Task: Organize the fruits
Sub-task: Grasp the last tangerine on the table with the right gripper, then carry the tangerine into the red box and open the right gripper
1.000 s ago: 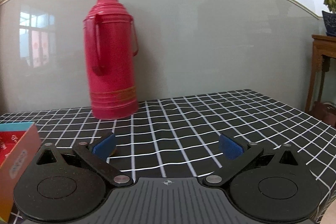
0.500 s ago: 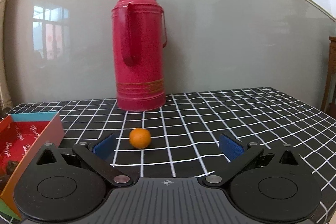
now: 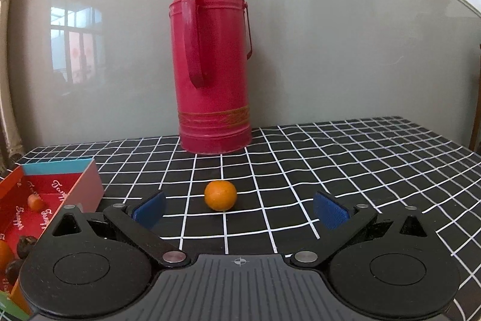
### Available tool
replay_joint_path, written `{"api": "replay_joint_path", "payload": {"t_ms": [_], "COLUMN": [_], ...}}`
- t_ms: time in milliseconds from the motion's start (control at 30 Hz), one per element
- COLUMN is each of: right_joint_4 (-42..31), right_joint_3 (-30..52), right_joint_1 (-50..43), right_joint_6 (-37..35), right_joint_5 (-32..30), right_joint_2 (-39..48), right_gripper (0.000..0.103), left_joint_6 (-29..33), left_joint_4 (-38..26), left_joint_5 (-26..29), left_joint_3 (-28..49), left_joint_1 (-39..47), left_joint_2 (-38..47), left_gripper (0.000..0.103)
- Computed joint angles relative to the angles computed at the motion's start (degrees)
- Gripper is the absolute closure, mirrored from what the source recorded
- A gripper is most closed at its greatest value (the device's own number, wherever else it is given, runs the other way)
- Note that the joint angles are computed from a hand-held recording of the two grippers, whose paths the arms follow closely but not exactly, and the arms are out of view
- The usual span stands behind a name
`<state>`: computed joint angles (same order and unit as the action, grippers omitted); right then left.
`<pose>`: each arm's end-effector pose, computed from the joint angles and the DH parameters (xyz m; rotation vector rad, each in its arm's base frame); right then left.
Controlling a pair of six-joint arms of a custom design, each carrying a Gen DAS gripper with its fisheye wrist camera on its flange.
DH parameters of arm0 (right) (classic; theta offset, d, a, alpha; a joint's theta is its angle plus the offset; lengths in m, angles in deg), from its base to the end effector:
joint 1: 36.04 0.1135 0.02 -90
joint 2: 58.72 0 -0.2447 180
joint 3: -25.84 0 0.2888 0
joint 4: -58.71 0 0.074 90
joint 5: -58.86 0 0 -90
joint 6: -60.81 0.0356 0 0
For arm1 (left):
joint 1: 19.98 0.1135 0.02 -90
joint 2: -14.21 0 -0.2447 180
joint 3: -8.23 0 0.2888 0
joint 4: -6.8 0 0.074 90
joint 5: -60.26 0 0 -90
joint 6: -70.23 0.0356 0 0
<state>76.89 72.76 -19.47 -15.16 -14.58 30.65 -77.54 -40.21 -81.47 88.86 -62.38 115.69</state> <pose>0.3182 0.0841 0.1188 0.1413 1.9712 0.0592 0.2956 -0.2321 0.1615 -0.4997 2.1466 0.3533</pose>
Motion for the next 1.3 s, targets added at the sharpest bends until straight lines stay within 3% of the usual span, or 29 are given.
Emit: {"api": "replay_joint_path", "payload": {"t_ms": [300,433,533,967,1000,1033,1100,1167,1233,1300], "right_joint_4": [-5.2,-7.1,-7.7,-14.0,-14.7,-16.1,-19.0,-19.7,-19.5,-18.9], "right_joint_3": [5.8,8.3,10.5,25.5,26.4,27.6,30.0,30.4,29.9,28.9], "right_joint_1": [-4.1,-5.0,-5.2,-4.9,-5.1,-5.4,-6.1,-6.7,-6.7,-6.5], "right_joint_6": [1.9,1.5,0.1,-3.7,-3.6,-3.5,-2.3,-1.0,-1.9,-2.1], "right_joint_5": [-6.0,-8.0,-9.0,-8.0,-7.9,-8.2,-10.0,-11.9,-12.9,-12.8], "right_joint_2": [4.6,6.9,8.9,21.4,22.0,22.7,24.3,24.8,24.4,23.7], "right_gripper": [0.0,0.0,0.0,0.002,0.013,0.032,0.049,0.051,0.065,0.065], "left_joint_6": [-1.7,-4.4,-7.4,-16.0,-16.2,-16.4,-16.6,-16.7,-16.7,-16.4], "left_joint_4": [-2.3,-5.7,-9.0,-17.1,-17.2,-17.3,-17.4,-17.4,-17.4,-17.0], "left_joint_5": [-3.8,-5.8,-7.0,-5.1,-4.9,-4.6,-4.0,-3.8,-3.7,-3.5], "left_joint_3": [-4.0,-4.4,-4.8,-9.7,-10.0,-10.2,-10.6,-10.9,-11.0,-11.4], "left_joint_1": [-0.3,-0.3,0.2,4.9,5.1,5.5,5.9,6.0,6.1,6.1], "left_joint_2": [-4.4,-5.3,-6.1,-11.2,-11.5,-11.7,-12.1,-12.5,-12.6,-13.0], "left_gripper": [0.025,0.022,0.014,0.011,0.011,0.011,0.011,0.011,0.011,0.011]}}
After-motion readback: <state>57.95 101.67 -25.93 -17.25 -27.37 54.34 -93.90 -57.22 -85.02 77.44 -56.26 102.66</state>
